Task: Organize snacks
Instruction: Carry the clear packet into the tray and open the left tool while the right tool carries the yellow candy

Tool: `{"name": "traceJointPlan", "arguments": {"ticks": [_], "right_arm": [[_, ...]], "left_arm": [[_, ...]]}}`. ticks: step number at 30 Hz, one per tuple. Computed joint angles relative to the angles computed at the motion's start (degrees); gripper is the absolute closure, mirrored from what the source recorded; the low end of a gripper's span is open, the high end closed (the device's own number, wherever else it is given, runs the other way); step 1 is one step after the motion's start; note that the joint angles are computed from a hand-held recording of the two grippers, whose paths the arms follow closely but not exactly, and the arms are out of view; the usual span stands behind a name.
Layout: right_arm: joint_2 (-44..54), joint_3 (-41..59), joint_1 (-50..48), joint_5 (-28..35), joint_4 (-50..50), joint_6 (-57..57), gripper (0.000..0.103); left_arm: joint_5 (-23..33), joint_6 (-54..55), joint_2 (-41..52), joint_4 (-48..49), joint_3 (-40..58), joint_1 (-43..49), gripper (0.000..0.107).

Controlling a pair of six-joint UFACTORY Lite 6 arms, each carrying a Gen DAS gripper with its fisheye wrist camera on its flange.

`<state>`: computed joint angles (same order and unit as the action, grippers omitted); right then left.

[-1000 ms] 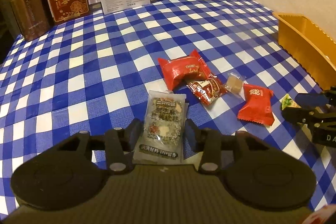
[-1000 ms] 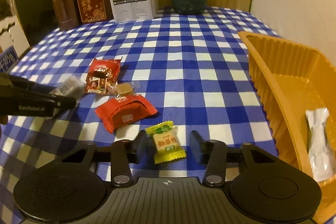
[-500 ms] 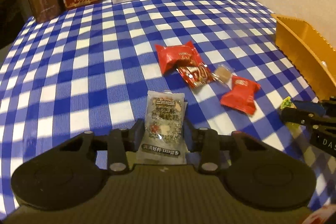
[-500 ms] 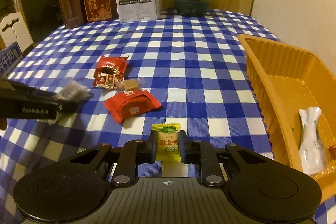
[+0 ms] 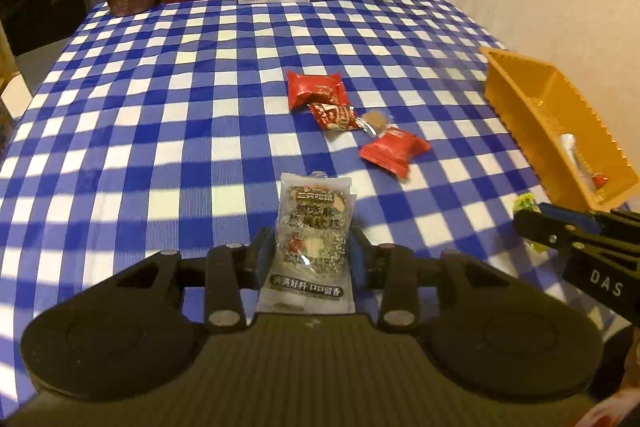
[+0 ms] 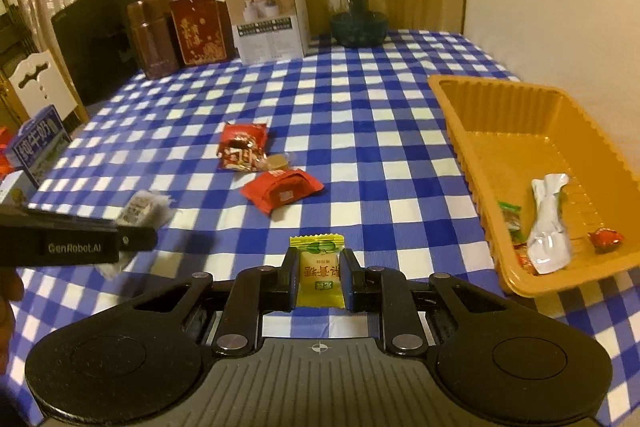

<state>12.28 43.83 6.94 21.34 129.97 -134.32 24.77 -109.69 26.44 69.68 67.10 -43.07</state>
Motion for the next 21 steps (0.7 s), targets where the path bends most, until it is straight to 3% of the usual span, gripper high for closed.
{"name": "traceJointPlan", "arguments": {"ticks": [10, 21], "right_arm": [[-16.01, -9.96, -3.21, 0.06, -13.20, 11.88, 0.082], [-28.28, -16.63, -9.59, 2.32, -28.50, 24.15, 0.082]], "left_arm": [[7.28, -4.47, -8.70, -5.13, -5.20, -9.57, 0.071], [12.83, -3.91, -10.50, -8.21, -2.45, -15.96, 0.071]]}}
